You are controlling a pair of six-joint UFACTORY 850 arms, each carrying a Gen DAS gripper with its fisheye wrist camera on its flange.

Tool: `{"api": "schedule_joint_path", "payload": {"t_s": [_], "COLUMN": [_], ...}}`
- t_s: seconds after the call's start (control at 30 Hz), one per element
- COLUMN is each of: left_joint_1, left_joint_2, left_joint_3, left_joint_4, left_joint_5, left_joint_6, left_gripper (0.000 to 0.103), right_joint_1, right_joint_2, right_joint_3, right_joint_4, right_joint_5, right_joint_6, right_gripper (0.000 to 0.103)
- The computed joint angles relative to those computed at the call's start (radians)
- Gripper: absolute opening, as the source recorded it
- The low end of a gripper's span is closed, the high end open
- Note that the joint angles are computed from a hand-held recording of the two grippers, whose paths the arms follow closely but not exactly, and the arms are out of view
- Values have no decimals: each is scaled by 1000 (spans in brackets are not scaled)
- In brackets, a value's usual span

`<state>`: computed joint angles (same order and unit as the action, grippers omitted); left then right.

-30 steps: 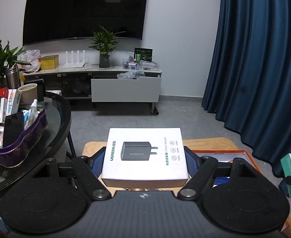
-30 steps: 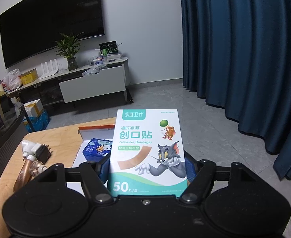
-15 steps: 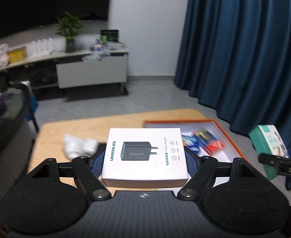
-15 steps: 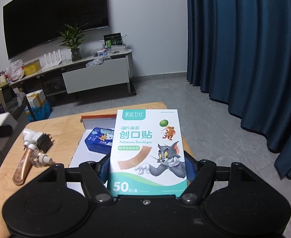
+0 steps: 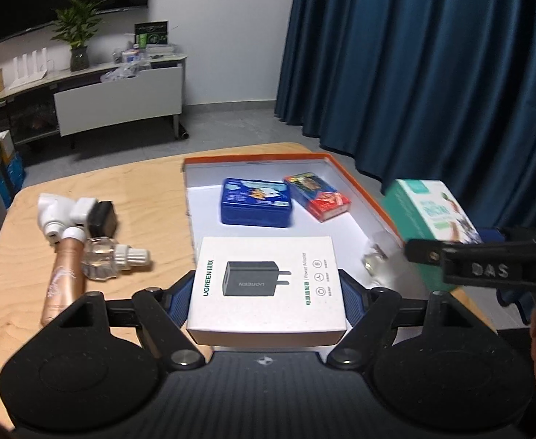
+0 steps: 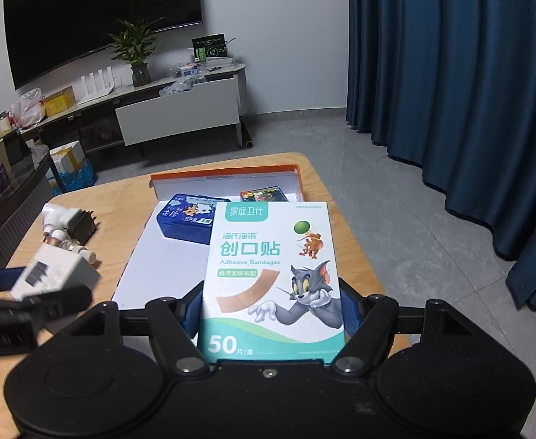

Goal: Organize rigid objects

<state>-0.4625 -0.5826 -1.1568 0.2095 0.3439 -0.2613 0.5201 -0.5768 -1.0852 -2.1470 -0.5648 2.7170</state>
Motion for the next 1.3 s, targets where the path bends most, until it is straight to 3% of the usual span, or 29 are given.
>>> {"api": "schedule_joint_path", "payload": {"t_s": [0.53, 1.3], "left_joint_1": [-23, -25], "left_joint_2": [2, -5], "left_joint_3": [32, 29], "left_joint_4": [-59, -23], "left_joint_5": [60, 63], "left_joint_6": [68, 25], "left_gripper": [79, 79], "right_joint_1": [2, 3], "right_joint_2": [-5, 2], "right_joint_3": [-18, -14], "right_joint_4": [28, 33], "right_joint_5": [10, 14], "right_joint_6": [-51, -66], "right_gripper": [84, 84]}}
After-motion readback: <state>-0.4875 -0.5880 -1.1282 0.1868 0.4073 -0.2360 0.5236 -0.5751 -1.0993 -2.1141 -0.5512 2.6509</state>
